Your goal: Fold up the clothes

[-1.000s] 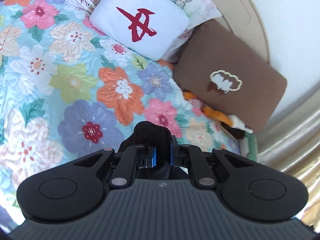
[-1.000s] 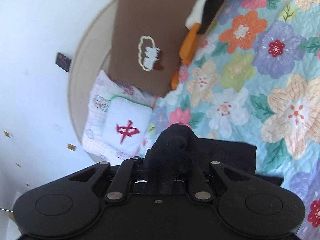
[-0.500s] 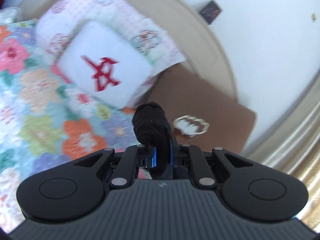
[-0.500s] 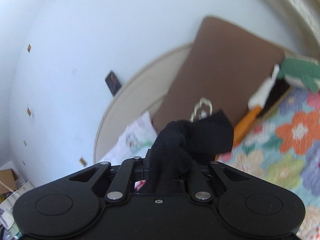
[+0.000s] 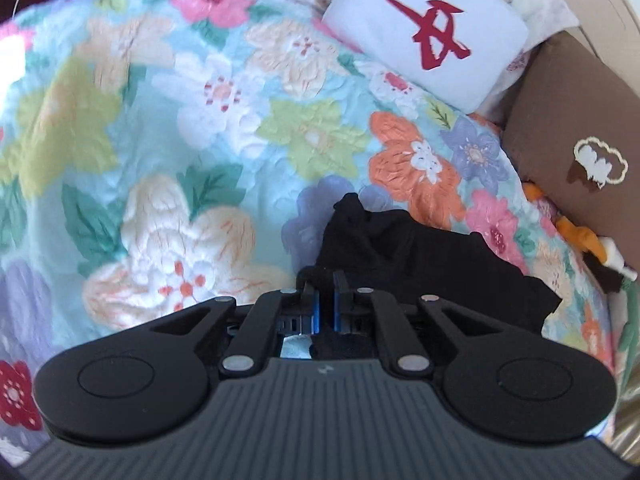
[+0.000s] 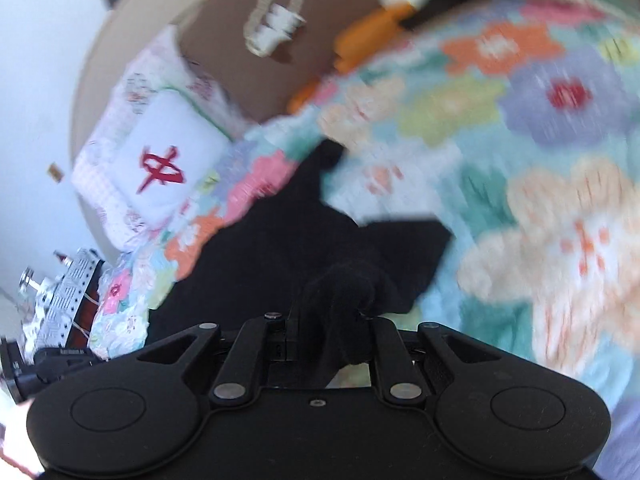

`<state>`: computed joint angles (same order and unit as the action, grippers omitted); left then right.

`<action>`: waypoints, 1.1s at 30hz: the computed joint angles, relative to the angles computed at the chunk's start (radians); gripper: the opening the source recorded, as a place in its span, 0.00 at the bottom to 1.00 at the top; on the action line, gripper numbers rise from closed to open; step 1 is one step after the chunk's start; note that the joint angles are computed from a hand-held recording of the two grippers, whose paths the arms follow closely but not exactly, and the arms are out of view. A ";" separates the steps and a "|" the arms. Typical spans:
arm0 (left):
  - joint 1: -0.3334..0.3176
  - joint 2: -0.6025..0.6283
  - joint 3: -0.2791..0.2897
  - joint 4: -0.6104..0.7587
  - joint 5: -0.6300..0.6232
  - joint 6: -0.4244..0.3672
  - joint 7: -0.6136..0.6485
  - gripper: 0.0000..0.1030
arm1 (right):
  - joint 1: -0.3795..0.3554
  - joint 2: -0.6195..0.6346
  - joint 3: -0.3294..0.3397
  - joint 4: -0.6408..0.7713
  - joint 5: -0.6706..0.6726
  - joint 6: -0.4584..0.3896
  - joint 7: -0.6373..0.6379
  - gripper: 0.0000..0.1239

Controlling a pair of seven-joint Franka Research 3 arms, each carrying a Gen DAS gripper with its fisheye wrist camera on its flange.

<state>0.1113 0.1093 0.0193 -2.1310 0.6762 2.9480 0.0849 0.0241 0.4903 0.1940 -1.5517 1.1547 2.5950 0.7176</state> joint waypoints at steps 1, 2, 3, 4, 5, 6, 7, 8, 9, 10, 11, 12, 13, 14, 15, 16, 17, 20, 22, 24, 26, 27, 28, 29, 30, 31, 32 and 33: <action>0.017 0.002 -0.024 -0.003 -0.010 -0.006 0.016 0.05 | -0.008 -0.011 0.015 -0.004 0.026 0.015 -0.066 0.12; 0.052 0.007 -0.071 -0.004 -0.089 -0.024 0.087 0.05 | -0.009 -0.015 0.018 -0.004 0.036 0.019 -0.095 0.12; 0.053 0.012 -0.083 -0.005 -0.184 -0.043 0.171 0.05 | 0.003 -0.013 0.004 -0.003 0.014 0.021 -0.069 0.12; 0.029 0.017 -0.069 -0.004 -0.265 -0.061 0.239 0.05 | 0.016 -0.008 -0.012 -0.001 -0.021 0.024 -0.026 0.13; 0.041 0.021 -0.088 -0.005 -0.355 -0.080 0.315 0.06 | 0.037 0.001 -0.035 0.000 -0.081 0.027 0.032 0.13; 0.051 0.022 -0.103 -0.011 -0.438 -0.089 0.379 0.07 | 0.058 0.012 -0.059 0.002 -0.152 0.029 0.097 0.13; 0.053 0.021 -0.107 -0.015 -0.492 -0.098 0.413 0.08 | 0.066 0.023 -0.070 0.003 -0.202 0.024 0.135 0.13; 0.047 0.017 -0.102 -0.017 -0.516 -0.113 0.422 0.09 | 0.068 0.029 -0.072 0.000 -0.235 0.023 0.164 0.14; 0.041 0.009 -0.097 -0.018 -0.525 -0.128 0.435 0.15 | 0.064 0.029 -0.068 -0.006 -0.249 0.024 0.187 0.17; 0.035 -0.002 -0.092 -0.018 -0.525 -0.145 0.446 0.19 | 0.060 0.025 -0.062 -0.011 -0.256 0.029 0.208 0.19; 0.026 -0.017 -0.085 -0.019 -0.511 -0.161 0.448 0.30 | 0.056 0.020 -0.058 -0.014 -0.261 0.034 0.230 0.24; 0.017 -0.040 -0.080 -0.025 -0.486 -0.169 0.442 0.42 | 0.051 0.006 -0.051 -0.027 -0.257 0.051 0.235 0.32; 0.010 -0.064 -0.076 -0.032 -0.461 -0.177 0.437 0.48 | 0.045 -0.012 -0.044 -0.042 -0.249 0.072 0.232 0.35; 0.005 -0.092 -0.074 -0.045 -0.428 -0.177 0.426 0.54 | 0.039 -0.033 -0.041 -0.057 -0.247 0.080 0.231 0.37; 0.001 -0.121 -0.074 -0.059 -0.400 -0.181 0.420 0.57 | 0.034 -0.056 -0.041 -0.070 -0.247 0.084 0.231 0.42; -0.002 -0.151 -0.077 -0.072 -0.381 -0.187 0.422 0.59 | 0.026 -0.082 -0.042 -0.085 -0.243 0.077 0.229 0.43; -0.005 -0.179 -0.079 -0.087 -0.376 -0.191 0.435 0.61 | 0.019 -0.110 -0.045 -0.099 -0.237 0.067 0.225 0.43; -0.014 -0.260 -0.080 -0.125 -0.392 -0.202 0.494 0.64 | -0.010 -0.201 -0.056 -0.155 -0.181 0.014 0.177 0.45; -0.021 -0.301 -0.078 -0.138 -0.399 -0.205 0.545 0.67 | -0.017 -0.261 -0.080 -0.192 -0.158 -0.033 0.153 0.46; -0.027 -0.324 -0.076 -0.148 -0.393 -0.184 0.615 0.70 | -0.021 -0.304 -0.108 -0.218 -0.134 -0.086 0.131 0.46; -0.051 -0.306 -0.062 -0.140 -0.439 -0.172 0.710 0.74 | -0.024 -0.332 -0.134 -0.234 -0.108 -0.142 0.116 0.51; -0.057 -0.288 -0.063 -0.128 -0.455 -0.178 0.737 0.74 | -0.016 -0.334 -0.145 -0.238 -0.130 -0.157 0.126 0.56; -0.061 -0.269 -0.066 -0.116 -0.468 -0.183 0.762 0.74 | -0.007 -0.333 -0.155 -0.241 -0.165 -0.167 0.142 0.57; -0.061 -0.237 -0.076 -0.103 -0.467 -0.179 0.764 0.74 | 0.005 -0.325 -0.161 -0.247 -0.200 -0.162 0.162 0.57; -0.069 -0.202 -0.078 -0.089 -0.492 -0.165 0.791 0.72 | 0.017 -0.311 -0.163 -0.251 -0.227 -0.155 0.191 0.57; -0.081 -0.158 -0.080 -0.069 -0.538 -0.146 0.835 0.72 | 0.023 -0.289 -0.162 -0.250 -0.227 -0.160 0.229 0.57; -0.088 -0.118 -0.087 -0.047 -0.580 -0.128 0.878 0.71 | 0.025 -0.263 -0.159 -0.245 -0.217 -0.168 0.267 0.57; -0.093 -0.075 -0.100 -0.024 -0.601 -0.099 0.911 0.69 | 0.024 -0.234 -0.155 -0.240 -0.191 -0.177 0.321 0.57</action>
<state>0.0182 0.0345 -0.0805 -2.1554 0.0750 2.8489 0.9961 0.0480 0.2565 0.0395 -1.7922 0.9635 2.4182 1.0384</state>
